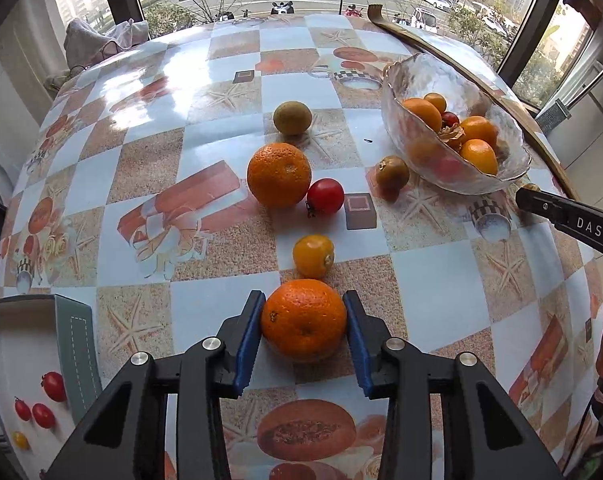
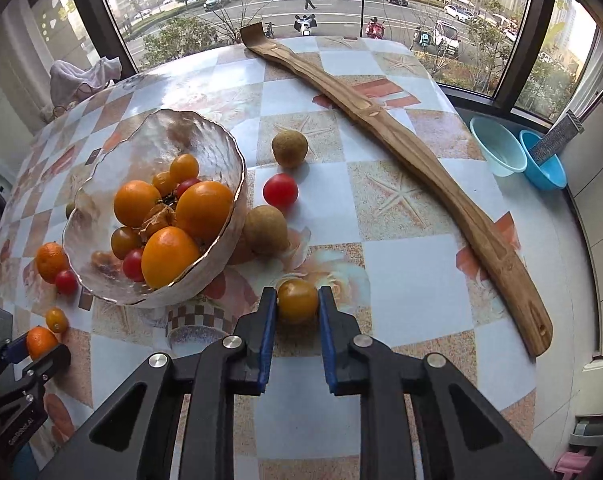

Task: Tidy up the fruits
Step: 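Grasp an orange with the left gripper while the right grasps a yellow cherry tomato, then carry the orange and yellow tomato over the white tray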

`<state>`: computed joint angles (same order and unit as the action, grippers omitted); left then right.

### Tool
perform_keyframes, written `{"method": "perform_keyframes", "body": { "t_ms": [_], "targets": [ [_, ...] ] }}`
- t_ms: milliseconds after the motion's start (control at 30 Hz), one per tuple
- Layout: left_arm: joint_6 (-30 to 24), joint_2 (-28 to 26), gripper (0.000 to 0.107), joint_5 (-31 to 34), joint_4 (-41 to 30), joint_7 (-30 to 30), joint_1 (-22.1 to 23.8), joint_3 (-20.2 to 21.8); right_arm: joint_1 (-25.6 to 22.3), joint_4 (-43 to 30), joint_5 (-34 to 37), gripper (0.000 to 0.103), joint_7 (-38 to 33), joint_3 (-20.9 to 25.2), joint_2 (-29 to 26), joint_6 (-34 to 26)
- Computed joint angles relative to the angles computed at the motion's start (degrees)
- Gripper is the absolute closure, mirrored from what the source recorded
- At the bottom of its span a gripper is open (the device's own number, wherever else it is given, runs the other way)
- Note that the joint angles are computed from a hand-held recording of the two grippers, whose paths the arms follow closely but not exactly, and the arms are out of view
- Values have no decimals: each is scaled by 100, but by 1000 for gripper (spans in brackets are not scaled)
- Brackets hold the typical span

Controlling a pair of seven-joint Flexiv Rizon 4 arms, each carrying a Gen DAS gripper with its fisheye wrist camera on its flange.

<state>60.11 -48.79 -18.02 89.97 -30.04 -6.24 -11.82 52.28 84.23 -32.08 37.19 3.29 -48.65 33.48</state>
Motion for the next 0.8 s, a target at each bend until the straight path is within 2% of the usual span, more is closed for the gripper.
{"method": "perform_keyframes", "body": {
  "t_ms": [400,800],
  "targets": [
    [-328,368,65,-181,389,445,345,-85,315,-731,131,81,133,27,-335,235],
    [-647,683,65,-383,615,843,567,88,560,-1773,519,81,-53,46,-793,-23]
  ]
}}
